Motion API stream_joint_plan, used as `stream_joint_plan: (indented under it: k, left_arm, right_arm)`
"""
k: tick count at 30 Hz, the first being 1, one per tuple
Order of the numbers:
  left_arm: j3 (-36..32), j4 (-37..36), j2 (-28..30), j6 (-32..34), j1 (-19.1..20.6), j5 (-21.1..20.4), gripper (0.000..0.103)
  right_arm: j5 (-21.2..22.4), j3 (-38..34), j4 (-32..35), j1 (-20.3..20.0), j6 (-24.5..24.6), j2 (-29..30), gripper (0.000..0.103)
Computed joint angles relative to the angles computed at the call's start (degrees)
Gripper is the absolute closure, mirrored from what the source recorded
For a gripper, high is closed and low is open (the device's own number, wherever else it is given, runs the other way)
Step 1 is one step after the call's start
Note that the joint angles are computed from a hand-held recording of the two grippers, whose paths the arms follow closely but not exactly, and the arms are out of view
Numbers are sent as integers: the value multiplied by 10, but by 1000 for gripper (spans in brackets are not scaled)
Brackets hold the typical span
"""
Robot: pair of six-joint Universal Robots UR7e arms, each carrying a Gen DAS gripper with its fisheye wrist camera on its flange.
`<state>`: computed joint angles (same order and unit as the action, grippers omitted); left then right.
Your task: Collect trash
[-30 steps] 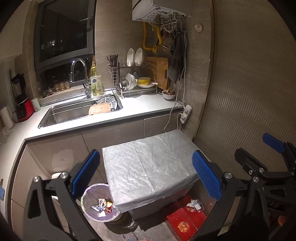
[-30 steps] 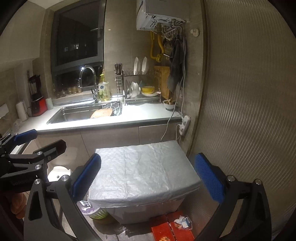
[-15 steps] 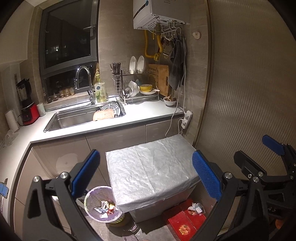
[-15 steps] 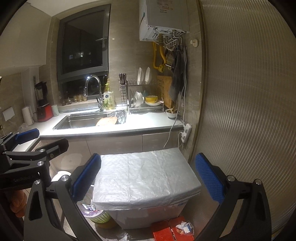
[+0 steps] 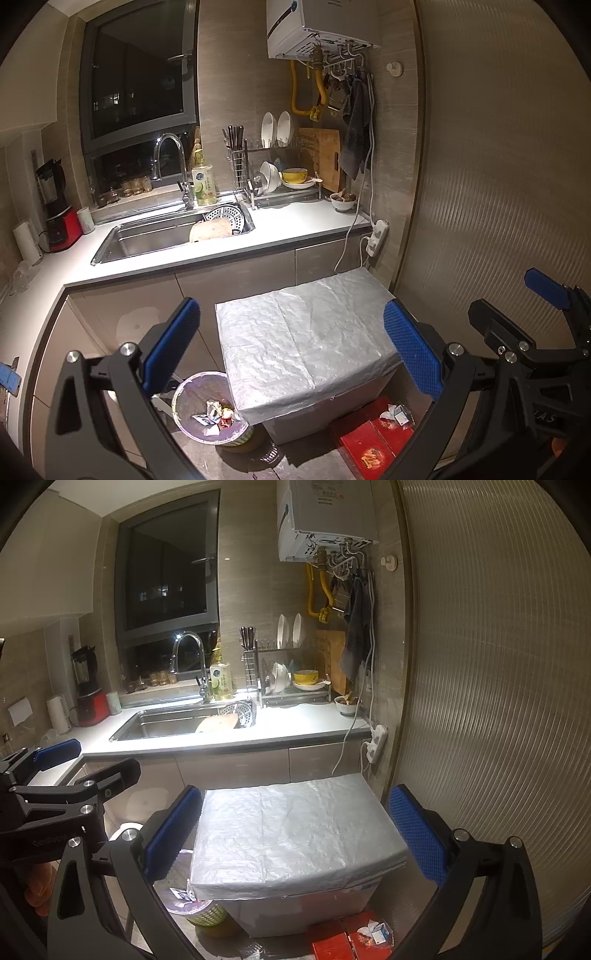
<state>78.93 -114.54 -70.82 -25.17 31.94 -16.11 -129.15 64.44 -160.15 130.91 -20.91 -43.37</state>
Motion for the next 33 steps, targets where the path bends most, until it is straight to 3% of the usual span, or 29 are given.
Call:
stream_joint_plan:
  k: [12, 33]
  left_arm:
    - [12, -62, 8, 42, -1, 33, 8]
    - [5, -66, 11, 46, -1, 20, 8]
  right_arm:
    - [8, -4, 4, 0, 5, 4, 2]
    - [8, -2, 1, 2, 4, 2, 2]
